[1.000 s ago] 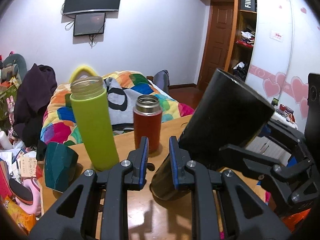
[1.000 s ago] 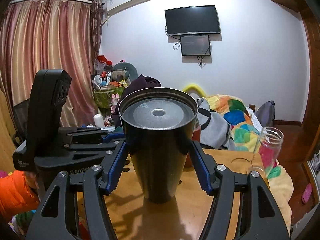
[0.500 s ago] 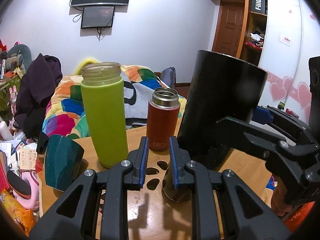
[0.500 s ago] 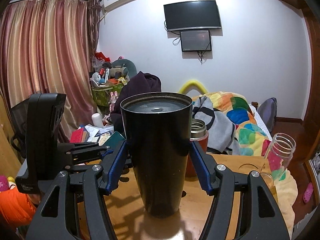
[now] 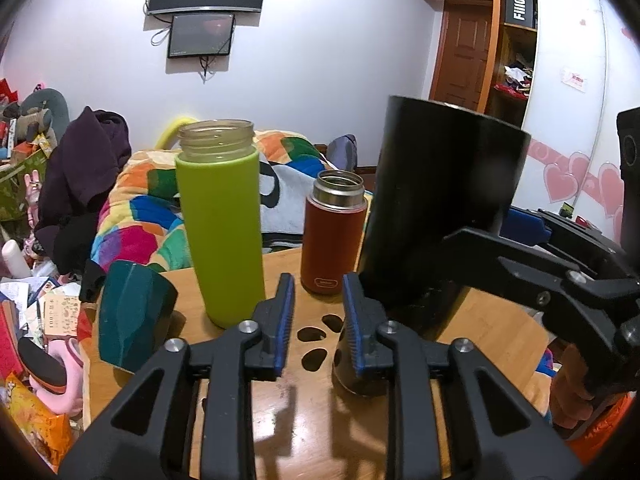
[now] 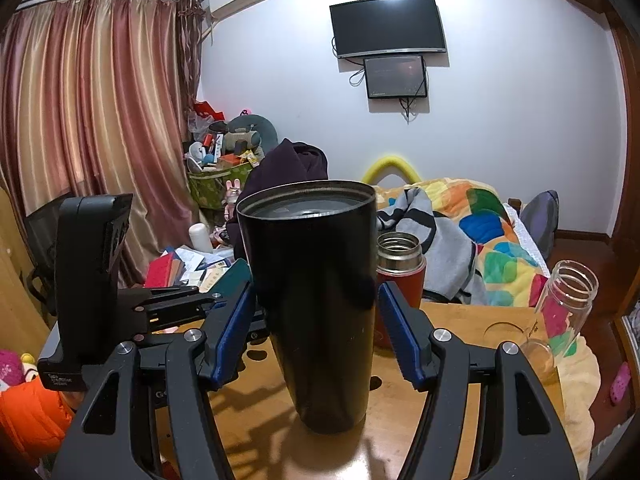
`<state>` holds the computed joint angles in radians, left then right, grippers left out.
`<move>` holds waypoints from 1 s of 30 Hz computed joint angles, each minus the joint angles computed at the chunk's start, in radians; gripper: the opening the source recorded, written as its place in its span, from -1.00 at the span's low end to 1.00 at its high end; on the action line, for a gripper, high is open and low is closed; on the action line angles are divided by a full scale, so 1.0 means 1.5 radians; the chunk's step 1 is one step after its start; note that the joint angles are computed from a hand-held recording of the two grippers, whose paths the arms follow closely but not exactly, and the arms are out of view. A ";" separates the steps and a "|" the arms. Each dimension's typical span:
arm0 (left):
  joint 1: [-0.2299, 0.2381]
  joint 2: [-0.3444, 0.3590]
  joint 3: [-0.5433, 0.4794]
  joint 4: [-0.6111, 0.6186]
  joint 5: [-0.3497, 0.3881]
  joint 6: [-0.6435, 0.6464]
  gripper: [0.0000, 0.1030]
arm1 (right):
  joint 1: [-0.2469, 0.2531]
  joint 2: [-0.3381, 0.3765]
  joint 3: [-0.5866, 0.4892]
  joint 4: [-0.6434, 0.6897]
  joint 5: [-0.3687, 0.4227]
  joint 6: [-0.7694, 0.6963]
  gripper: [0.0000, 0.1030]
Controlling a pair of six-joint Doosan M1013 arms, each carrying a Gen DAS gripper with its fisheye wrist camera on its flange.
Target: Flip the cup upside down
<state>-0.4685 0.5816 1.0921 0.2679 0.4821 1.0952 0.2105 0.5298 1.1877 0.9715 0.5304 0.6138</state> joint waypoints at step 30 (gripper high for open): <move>-0.097 -0.128 0.184 0.672 0.026 -0.666 1.00 | -0.032 -0.127 0.193 0.255 -0.119 -0.237 1.00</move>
<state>-0.6135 0.3894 1.3685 1.2758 0.5206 0.0964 0.1626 0.3398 1.4765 1.3535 0.3522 0.2579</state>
